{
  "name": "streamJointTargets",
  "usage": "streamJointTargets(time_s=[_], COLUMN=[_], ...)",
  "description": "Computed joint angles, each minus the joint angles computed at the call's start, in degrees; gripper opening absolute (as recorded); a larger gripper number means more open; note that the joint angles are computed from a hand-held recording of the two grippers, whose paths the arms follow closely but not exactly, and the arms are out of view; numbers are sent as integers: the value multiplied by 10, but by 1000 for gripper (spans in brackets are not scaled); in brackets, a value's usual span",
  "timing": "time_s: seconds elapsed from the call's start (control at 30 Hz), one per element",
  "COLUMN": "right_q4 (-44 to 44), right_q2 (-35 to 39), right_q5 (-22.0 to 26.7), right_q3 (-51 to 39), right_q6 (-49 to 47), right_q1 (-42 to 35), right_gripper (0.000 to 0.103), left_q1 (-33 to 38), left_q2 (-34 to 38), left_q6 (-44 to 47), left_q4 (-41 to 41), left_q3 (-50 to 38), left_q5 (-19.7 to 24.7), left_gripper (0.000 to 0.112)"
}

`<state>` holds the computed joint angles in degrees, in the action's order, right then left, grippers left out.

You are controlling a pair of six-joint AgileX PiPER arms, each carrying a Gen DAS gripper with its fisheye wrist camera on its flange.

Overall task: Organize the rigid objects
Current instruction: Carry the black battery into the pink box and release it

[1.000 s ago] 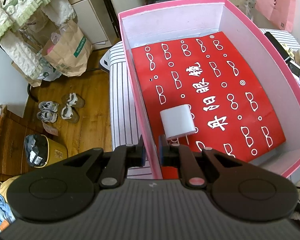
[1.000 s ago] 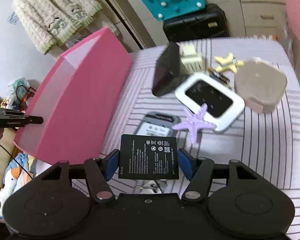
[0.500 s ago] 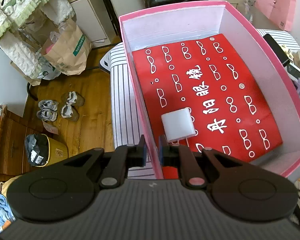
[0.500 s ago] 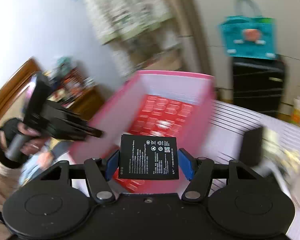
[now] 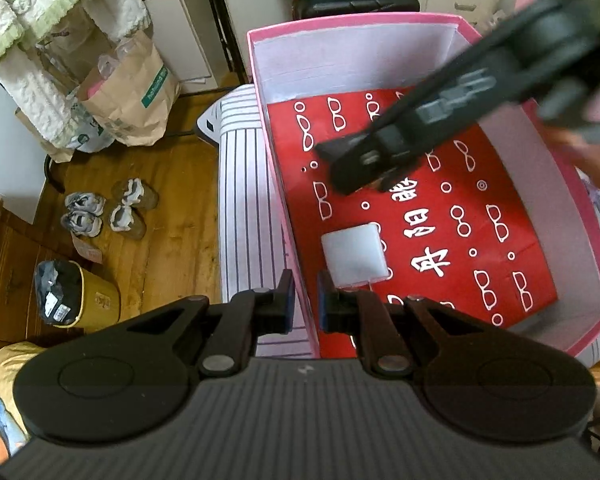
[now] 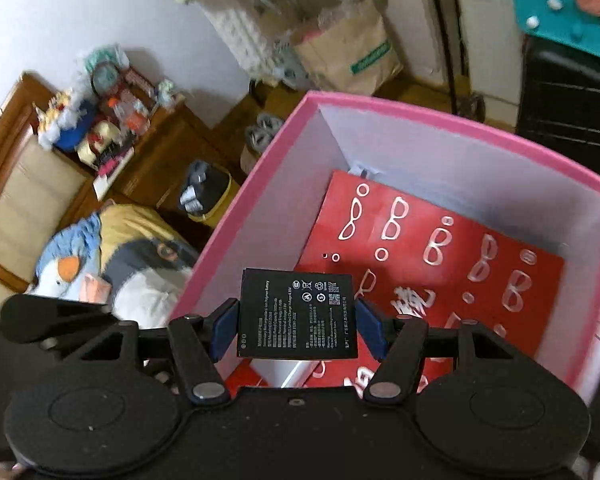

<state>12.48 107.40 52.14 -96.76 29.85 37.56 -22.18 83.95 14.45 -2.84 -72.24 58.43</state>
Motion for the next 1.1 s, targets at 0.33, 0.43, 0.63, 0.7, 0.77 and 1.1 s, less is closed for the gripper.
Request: streamJointTargets(time_s=[0.33,0.43,0.63,0.7,0.77,1.1], right_q4=[-85,-104,-173,-191,-219,-582], right_q2=[101,103,7,-40,-95,-345], right_q5=[38,36,-9,-16,-31,4], right_q3=[-93,-93,0,39,89,331], right_q6=[50,45,104,126,152,479], right_q1=[17,23,37,43,56,276], right_gripper=[68,69,72,72,72,73], left_q1=[7,8,10,7,6,8], left_q2=[-2,-4,-9,-11,-12,-26], left_q6=[19,23,23,19,16,19], left_q4=[-14,-14,-16,-13,-12,-14], left_q3=[13,13,6,10,17,38], left_q5=[-10,-10,-5,-9,-15,-30], left_gripper=[9,9,10,10,9,8])
